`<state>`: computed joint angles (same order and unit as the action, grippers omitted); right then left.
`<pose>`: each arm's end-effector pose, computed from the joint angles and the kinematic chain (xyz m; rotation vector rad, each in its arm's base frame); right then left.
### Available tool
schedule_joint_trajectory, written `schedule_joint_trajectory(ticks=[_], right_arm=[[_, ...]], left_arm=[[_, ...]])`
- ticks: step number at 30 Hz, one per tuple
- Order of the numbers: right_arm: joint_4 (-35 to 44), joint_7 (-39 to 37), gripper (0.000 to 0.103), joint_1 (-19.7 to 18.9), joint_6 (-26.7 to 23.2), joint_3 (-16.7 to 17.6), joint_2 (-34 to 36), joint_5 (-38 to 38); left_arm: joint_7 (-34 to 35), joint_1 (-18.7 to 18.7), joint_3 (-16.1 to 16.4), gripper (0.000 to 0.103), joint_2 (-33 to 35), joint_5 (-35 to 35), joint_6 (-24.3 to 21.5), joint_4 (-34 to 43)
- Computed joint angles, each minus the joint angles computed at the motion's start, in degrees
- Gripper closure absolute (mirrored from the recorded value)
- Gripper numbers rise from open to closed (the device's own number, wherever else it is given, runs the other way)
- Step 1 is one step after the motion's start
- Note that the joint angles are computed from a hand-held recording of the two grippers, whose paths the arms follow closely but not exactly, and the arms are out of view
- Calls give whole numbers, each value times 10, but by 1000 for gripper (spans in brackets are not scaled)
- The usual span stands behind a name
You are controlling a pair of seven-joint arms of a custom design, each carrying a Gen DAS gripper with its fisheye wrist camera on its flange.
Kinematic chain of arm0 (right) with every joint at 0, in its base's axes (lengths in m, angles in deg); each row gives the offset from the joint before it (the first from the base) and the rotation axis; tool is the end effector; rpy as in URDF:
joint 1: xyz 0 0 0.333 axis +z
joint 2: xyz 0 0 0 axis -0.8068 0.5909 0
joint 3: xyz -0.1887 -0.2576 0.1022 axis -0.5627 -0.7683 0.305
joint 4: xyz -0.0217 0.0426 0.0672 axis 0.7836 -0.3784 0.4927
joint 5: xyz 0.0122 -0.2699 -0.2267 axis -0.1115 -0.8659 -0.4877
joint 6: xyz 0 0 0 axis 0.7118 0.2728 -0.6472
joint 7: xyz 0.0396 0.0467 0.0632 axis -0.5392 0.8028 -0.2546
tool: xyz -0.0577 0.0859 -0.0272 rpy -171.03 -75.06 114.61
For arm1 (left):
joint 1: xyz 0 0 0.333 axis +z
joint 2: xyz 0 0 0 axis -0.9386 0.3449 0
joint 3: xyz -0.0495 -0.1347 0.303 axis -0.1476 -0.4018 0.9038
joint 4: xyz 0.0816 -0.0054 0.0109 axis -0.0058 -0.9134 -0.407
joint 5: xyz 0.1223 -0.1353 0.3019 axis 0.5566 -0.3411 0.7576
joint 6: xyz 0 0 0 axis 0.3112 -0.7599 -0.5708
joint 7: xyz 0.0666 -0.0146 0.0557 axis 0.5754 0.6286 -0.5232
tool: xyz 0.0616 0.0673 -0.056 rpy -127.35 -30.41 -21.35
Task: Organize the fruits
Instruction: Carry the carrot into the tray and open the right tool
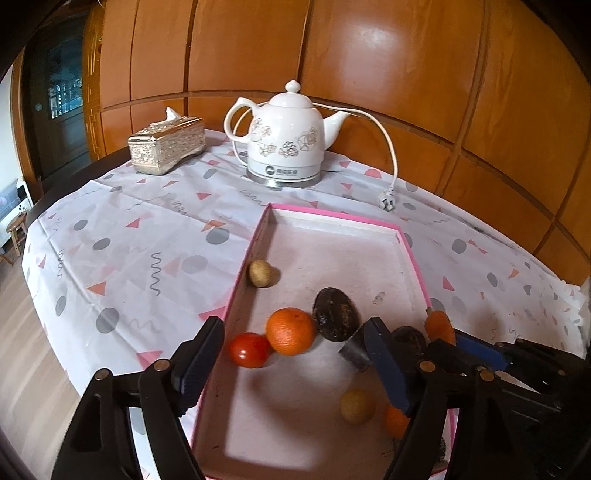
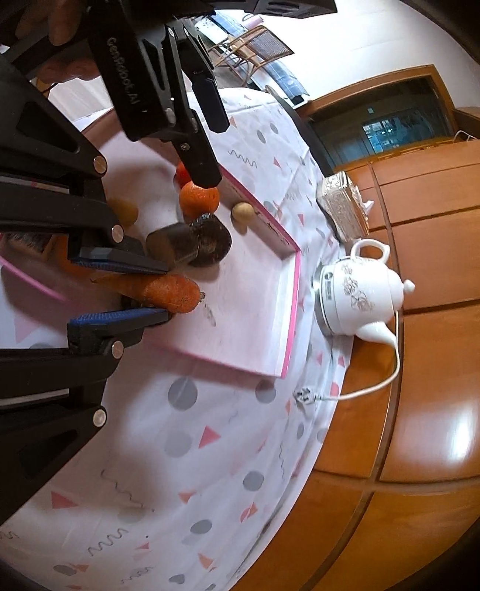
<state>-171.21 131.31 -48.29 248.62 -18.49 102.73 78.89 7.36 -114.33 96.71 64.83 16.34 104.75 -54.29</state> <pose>0.6058 0.1862 0.3243 -1.9444 1.4720 -0.4665 0.6098 -0.3437 0.3336 -1.8001 1.7503 -0.8940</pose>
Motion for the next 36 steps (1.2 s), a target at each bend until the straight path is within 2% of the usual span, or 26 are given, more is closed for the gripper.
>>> schedule_joint_trajectory(ticks=[2,5,7,9,11,13,15,16,18,19,20,23,27,30,33,36], right_arm=[[15,-3,85,-13,-16,17,9,-1],[36,-5,85,-5,-36,14,20,7],[49,-13,83,-20,-50,33,30,14],[53,-15,75,-11,-53,25,33,24],[50,-20,74,-22,-47,40,35,32],[43,-18,74,-15,-38,32,30,38],[29,-5,74,11,-18,4,20,46],[16,7,72,39,-2,-26,11,54],[1,21,70,69,17,-59,0,60],[-9,30,70,96,29,-87,-7,67],[-21,38,69,143,41,-135,-14,86],[-45,40,66,251,63,-240,-23,143],[-65,18,66,345,73,-322,-24,221],[-70,-10,66,390,73,-358,-20,264],[-73,-24,66,411,72,-374,-17,292],[-75,-37,66,415,72,-374,-18,308]], left_arm=[[2,2,-2,22,-2,-7,2,-4],[-1,-9,14,20,-2,-12,5,-10],[0,-14,19,19,-3,-15,4,-12],[-4,-24,31,18,-4,-15,5,-15],[-10,-36,45,15,-5,-13,4,-20],[-18,-47,58,15,-6,-10,9,-27],[-30,-62,76,13,-7,-8,14,-34],[-36,-72,88,11,-7,-7,16,-39],[-47,-90,108,9,-6,-6,20,-45],[-54,-102,122,8,-6,-6,26,-51],[-58,-112,133,6,-6,-7,32,-58],[-63,-144,165,1,-5,-20,36,-72],[-51,-181,197,0,-2,-41,39,-89],[-37,-201,214,0,-1,-57,44,-100],[-29,-226,240,0,3,-76,55,-113],[-16,-234,246,0,3,-98,53,-121]])
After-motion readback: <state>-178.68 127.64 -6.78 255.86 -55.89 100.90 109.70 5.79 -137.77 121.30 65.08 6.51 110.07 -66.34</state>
